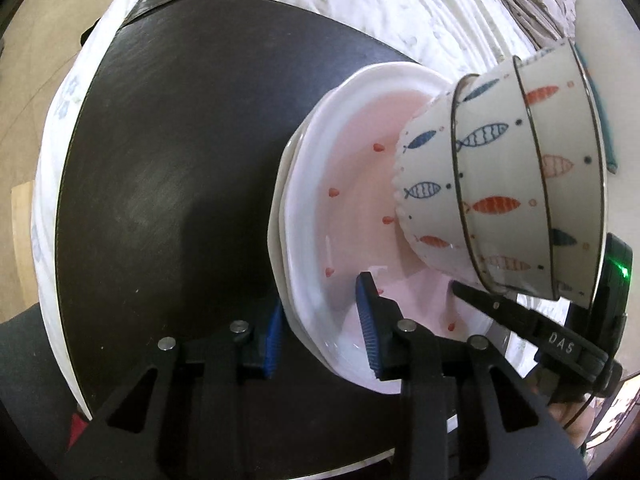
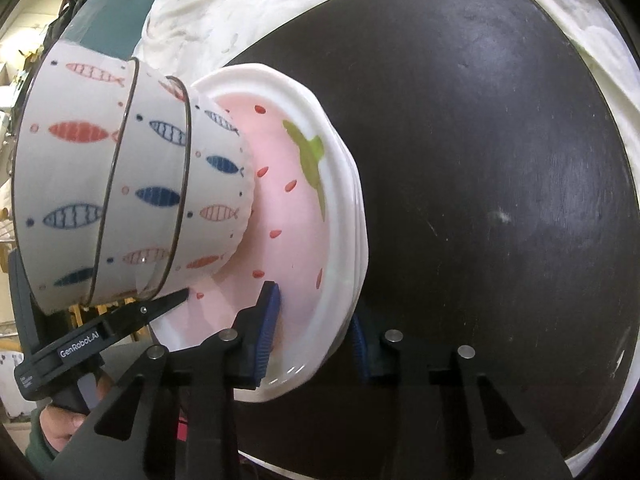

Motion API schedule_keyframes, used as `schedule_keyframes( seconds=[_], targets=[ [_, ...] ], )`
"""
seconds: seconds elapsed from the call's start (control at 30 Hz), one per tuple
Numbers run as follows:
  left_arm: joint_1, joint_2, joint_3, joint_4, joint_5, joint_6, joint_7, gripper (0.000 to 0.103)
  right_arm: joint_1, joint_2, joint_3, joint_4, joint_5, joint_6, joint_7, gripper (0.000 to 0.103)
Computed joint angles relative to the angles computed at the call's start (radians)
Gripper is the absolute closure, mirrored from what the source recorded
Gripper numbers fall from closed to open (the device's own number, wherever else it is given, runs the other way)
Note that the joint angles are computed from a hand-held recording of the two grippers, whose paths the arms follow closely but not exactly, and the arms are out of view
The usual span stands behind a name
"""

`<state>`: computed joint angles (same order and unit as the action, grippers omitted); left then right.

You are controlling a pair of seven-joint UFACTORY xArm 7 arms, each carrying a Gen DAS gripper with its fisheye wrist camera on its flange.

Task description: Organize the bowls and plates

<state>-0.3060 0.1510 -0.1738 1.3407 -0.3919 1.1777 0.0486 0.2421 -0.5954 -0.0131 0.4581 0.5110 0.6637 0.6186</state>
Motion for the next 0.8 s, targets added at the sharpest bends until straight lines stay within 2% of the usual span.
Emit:
schedule_keyframes(
  seconds=[0.13,0.57,0.7,0.73,0.8],
  targets=[
    [0.003,0.017,0.001,0.009,-0.008,-0.005,0.011,0.073,-0.018,0.031,-0.012,0.02,-0.011,-0.011,-0.008,0.067],
    [-0.004,0.073,-0.003,0.057,0.023,-0.09,-0.052,0.073,-0.082,0.096,-0.044,0.047,-0.033,-0.094,-0.053,0.067],
    [-0.006,0.061,-0.005,0.049,0.047,-0.103,-0.04,0.073,-0.07,0.083,-0.037,0.029,-0.047,-0.119,-0.042,0.068],
    [-0.009,0.056,-0.008,0.042,0.049,-0.111,-0.039,0.073,-0.097,0.037,-0.012,0.001,-0.063,-0.094,-0.026,0.068],
    [-0.004,0.045,-0.006,0.035,0.047,-0.122,-0.024,0.073,-0.097,0.034,-0.003,-0.001,-0.081,-0.096,-0.012,0.069]
  ],
)
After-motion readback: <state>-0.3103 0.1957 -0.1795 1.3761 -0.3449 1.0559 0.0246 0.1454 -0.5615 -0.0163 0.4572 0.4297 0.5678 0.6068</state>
